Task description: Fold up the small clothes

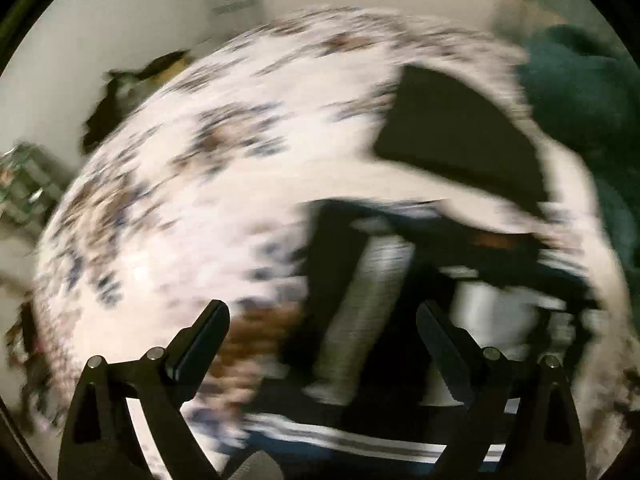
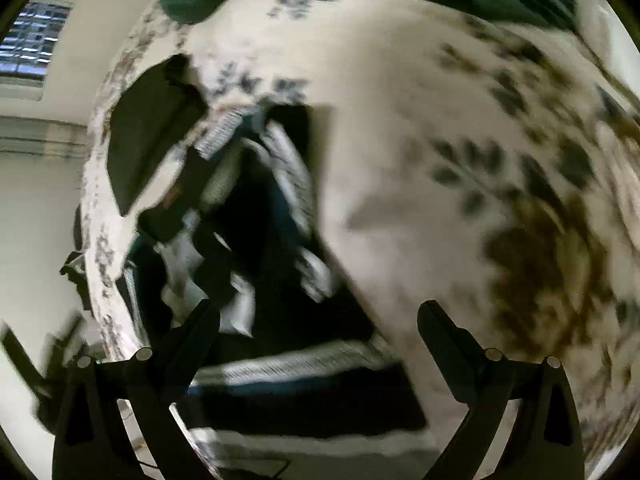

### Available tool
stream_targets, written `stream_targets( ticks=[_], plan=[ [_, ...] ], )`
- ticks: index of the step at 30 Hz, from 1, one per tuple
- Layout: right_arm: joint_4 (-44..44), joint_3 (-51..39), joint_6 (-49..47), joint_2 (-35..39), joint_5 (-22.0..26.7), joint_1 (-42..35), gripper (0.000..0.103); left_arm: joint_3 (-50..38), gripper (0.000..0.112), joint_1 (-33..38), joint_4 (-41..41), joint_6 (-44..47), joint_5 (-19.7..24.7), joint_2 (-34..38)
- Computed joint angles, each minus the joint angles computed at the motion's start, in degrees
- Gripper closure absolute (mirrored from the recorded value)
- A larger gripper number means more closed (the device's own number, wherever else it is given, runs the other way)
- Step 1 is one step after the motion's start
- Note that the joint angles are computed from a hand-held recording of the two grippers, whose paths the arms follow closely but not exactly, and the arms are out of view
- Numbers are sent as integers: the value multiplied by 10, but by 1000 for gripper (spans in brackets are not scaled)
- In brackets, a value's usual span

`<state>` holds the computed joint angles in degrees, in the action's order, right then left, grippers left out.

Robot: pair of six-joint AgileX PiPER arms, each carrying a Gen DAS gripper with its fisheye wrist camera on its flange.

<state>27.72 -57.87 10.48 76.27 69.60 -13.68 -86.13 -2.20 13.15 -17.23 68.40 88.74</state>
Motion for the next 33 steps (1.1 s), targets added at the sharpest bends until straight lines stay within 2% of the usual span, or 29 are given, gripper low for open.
stream_targets(
  ticks=[3, 4, 5, 6, 7, 8, 9, 10, 12, 14, 17, 19, 21, 23, 24, 27, 29, 31, 33],
  plan=[
    [19, -67, 26, 89, -62, 70, 3, 20, 16, 44, -17, 11, -16, 26],
    [20, -90, 37, 120, -79, 94, 3, 23, 16, 37, -13, 0, -22, 41],
    [27, -110, 36, 151, -91, 110, 6, 26, 16, 32, -1, -11, -28, 56],
    [31, -130, 36, 183, -103, 125, 13, 23, 16, 31, 0, -17, -31, 70],
    [33, -150, 32, 212, -110, 138, 46, 19, 16, 31, -1, -26, -34, 85],
    [22, -181, 47, 246, -106, 157, 95, 2, 16, 33, -5, -26, -31, 102],
    [9, -192, 67, 257, -96, 164, 95, -5, 16, 34, -11, -27, -33, 111],
    [-3, -189, 90, 250, -109, 169, 95, -14, 16, 32, -9, -27, -33, 121],
    [-46, -154, 124, 204, -127, 168, 95, -36, 16, 25, -2, -24, -39, 151],
    [-73, -110, 141, 162, -122, 150, 95, -58, 16, 21, 6, -12, -45, 181],
    [-80, -83, 119, 169, -75, 116, 95, -103, 16, 17, 35, 2, -35, 239],
    [-106, -93, 141, 178, -35, 106, 94, -143, 16, 26, 24, 15, -8, 266],
    [-151, -101, 184, 147, -35, 115, 85, -154, 16, 30, 9, 16, 9, 254],
    [-158, -109, 210, 117, -54, 141, 49, -141, 16, 24, -4, 19, 12, 223],
    [-157, -119, 219, 113, -66, 168, 44, -129, 16, 19, -16, 22, 11, 202],
    [-139, -182, 198, 178, -80, 251, 44, -99, 16, -6, -14, 24, 2, 179],
    [-153, -244, 193, 258, -73, 309, 44, -98, 16, -19, 17, 17, 1, 204],
    [-181, -313, 194, 347, -23, 345, 47, -113, 16, -17, 45, 2, 2, 249],
    [-208, -328, 199, 382, 2, 360, 49, -157, 16, 3, 38, 11, 8, 289]
  ],
)
